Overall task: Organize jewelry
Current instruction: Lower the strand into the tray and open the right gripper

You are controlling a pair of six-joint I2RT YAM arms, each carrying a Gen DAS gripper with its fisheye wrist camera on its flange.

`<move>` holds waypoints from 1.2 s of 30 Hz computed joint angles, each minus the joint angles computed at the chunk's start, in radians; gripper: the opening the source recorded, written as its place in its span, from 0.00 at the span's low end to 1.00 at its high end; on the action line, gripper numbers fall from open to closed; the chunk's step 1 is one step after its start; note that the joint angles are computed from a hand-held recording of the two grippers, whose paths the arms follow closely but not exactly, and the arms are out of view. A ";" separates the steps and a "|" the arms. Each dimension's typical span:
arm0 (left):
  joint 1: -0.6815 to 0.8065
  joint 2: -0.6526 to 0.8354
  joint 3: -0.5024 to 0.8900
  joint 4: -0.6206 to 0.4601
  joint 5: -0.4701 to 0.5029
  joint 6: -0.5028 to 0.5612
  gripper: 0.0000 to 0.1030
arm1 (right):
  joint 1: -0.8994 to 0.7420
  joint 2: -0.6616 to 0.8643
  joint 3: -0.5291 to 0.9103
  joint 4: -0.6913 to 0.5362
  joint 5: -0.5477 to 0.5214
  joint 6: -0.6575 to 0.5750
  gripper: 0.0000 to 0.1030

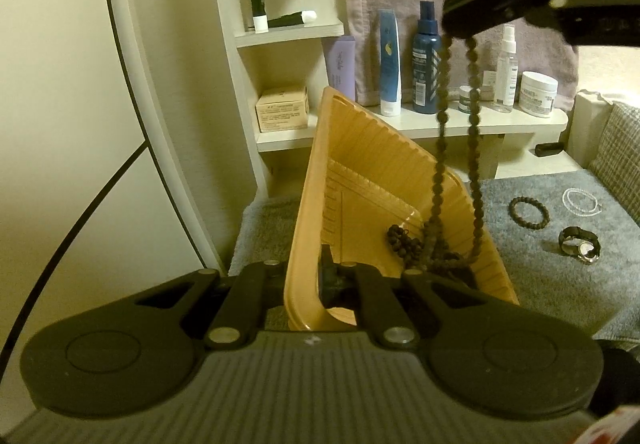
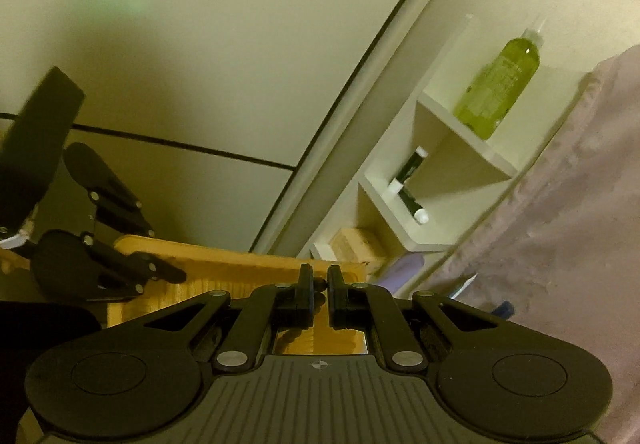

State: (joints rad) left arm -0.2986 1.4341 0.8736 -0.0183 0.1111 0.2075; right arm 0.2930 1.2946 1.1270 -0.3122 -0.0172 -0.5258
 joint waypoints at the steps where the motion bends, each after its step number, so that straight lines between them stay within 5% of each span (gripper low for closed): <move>1: 0.000 0.000 0.000 0.000 0.000 0.000 0.05 | -0.005 0.010 0.003 0.007 -0.006 0.005 0.06; 20: 0.006 0.007 0.007 -0.002 0.006 0.001 0.06 | -0.034 0.043 -0.045 0.082 -0.027 0.113 0.06; 36: -0.001 -0.006 -0.008 0.007 -0.001 0.009 0.06 | -0.559 -0.473 -0.636 0.115 -0.162 0.456 0.12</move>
